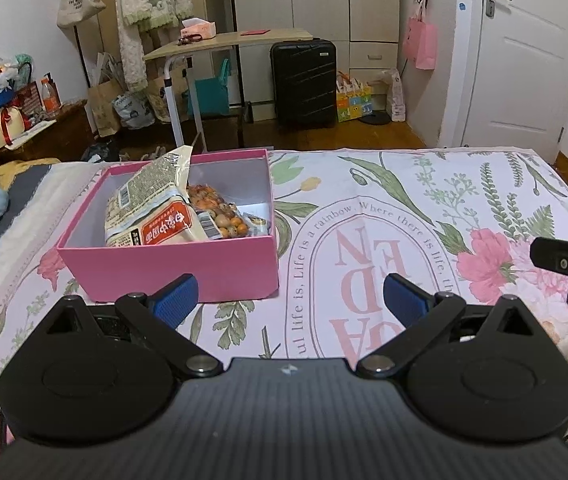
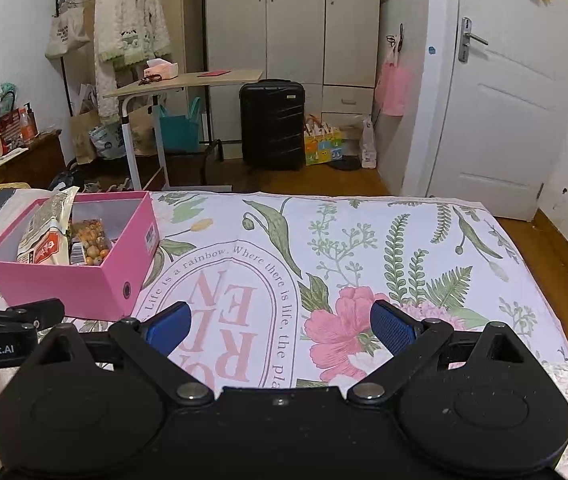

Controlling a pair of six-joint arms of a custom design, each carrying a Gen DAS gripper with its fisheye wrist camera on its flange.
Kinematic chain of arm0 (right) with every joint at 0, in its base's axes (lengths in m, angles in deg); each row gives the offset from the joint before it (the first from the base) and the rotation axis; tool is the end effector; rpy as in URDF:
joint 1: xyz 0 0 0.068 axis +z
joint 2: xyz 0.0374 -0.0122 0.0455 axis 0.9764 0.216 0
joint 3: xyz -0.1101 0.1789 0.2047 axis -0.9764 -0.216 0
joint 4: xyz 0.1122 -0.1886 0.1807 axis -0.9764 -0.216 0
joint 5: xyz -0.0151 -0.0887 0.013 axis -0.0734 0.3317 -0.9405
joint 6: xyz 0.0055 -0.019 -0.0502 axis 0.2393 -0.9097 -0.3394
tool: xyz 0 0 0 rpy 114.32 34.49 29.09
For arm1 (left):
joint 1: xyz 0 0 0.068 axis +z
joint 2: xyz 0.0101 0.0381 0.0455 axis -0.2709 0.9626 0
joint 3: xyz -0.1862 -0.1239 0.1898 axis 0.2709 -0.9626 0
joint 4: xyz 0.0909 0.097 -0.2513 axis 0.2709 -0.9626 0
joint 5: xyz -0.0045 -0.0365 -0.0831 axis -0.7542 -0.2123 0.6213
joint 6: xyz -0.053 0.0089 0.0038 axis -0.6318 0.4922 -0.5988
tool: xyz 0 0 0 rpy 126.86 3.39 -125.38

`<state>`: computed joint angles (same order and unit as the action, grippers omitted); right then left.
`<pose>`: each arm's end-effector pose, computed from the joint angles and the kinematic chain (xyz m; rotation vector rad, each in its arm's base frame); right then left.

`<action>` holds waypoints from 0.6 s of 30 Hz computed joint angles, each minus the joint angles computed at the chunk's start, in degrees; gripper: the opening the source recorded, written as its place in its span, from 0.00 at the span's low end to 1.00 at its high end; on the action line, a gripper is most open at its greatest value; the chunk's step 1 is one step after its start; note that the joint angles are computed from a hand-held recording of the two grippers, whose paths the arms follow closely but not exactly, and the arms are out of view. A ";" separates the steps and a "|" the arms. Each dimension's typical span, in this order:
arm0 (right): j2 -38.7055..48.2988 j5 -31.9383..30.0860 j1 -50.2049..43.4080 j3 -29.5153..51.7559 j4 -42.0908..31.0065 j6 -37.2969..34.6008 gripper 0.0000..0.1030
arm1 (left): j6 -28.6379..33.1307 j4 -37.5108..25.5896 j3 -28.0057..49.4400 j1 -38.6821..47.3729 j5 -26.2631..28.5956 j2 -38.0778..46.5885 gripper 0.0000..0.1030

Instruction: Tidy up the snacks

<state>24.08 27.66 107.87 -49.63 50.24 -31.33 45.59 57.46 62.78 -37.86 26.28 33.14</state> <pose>0.2075 0.1036 0.1592 0.0334 2.2385 -0.0397 0.2350 -0.0865 0.1550 0.1248 2.2631 -0.0143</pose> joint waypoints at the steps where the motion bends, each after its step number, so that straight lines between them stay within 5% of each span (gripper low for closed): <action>1: -0.02 0.08 0.12 0.00 -0.13 0.05 0.95 | -0.19 -0.02 0.05 0.09 0.21 0.07 0.98; 18: 0.43 0.92 0.66 0.57 -1.32 0.24 0.95 | -2.47 0.46 -0.12 -0.52 -2.10 0.82 0.98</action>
